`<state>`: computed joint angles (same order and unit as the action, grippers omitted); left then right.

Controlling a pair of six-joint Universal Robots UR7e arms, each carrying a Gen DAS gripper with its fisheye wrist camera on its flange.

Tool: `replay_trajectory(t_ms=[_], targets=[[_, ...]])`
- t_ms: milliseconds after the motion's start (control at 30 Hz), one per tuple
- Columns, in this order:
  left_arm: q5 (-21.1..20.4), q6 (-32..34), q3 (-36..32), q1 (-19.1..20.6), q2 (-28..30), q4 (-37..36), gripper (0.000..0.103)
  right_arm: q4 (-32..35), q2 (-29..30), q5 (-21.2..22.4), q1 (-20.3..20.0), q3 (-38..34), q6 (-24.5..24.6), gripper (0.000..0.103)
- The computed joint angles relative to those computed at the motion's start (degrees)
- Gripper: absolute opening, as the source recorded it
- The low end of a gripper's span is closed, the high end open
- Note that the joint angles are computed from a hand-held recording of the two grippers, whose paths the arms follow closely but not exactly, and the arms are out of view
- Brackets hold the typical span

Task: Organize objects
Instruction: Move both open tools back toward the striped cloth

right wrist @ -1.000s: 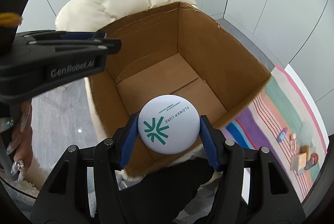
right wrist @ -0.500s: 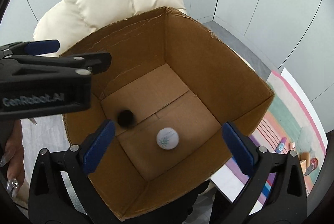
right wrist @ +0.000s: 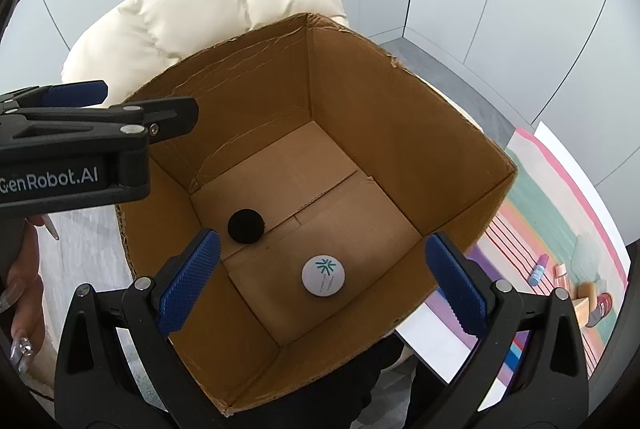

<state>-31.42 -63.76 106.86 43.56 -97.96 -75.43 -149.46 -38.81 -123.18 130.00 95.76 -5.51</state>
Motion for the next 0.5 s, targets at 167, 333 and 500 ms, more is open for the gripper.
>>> replay_trajectory(t_ms=[167,333,500], targets=[[0.98,-2.42,-0.90,-2.15,0.25,6.49,0.102,0.17,-1.15,-0.40,0.38,0.67,0.87,0.103],[0.15,-6.53,-1.11,-5.61,-1.31,12.30,0.102,0.37,-3.52,-1.41,1.32,2.50,2.55,0.103],[-1.56,-10.85,-0.82,-9.52,-1.63,19.44,0.102,0.13,-7.36,-1.59,2.43,6.06,4.58,0.103]])
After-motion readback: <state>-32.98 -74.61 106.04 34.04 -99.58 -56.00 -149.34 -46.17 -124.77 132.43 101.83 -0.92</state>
